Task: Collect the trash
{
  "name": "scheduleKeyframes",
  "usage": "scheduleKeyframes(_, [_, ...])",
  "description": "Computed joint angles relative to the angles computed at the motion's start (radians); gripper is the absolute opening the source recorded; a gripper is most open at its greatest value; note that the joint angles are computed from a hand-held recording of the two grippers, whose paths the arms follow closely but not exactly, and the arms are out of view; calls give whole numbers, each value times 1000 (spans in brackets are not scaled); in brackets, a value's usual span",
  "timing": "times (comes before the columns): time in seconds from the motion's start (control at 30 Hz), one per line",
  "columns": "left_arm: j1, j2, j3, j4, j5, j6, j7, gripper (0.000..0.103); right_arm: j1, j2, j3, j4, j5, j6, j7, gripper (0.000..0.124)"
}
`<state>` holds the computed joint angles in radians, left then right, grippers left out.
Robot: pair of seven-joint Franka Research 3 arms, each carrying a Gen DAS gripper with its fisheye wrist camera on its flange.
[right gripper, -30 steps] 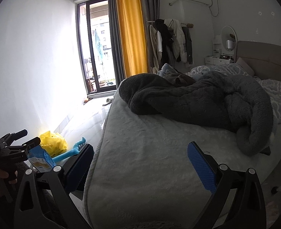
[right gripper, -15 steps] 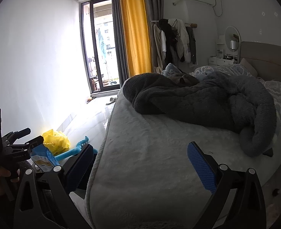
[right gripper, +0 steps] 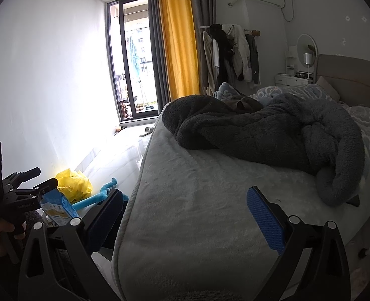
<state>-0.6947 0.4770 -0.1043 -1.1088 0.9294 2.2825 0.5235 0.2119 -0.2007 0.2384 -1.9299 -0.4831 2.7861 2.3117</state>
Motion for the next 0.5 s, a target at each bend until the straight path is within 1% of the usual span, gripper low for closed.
scheduleKeyframes(0.5, [2,-2,-1,-3,0,2,1,100,2,1,-3,2,7,0,-9,100])
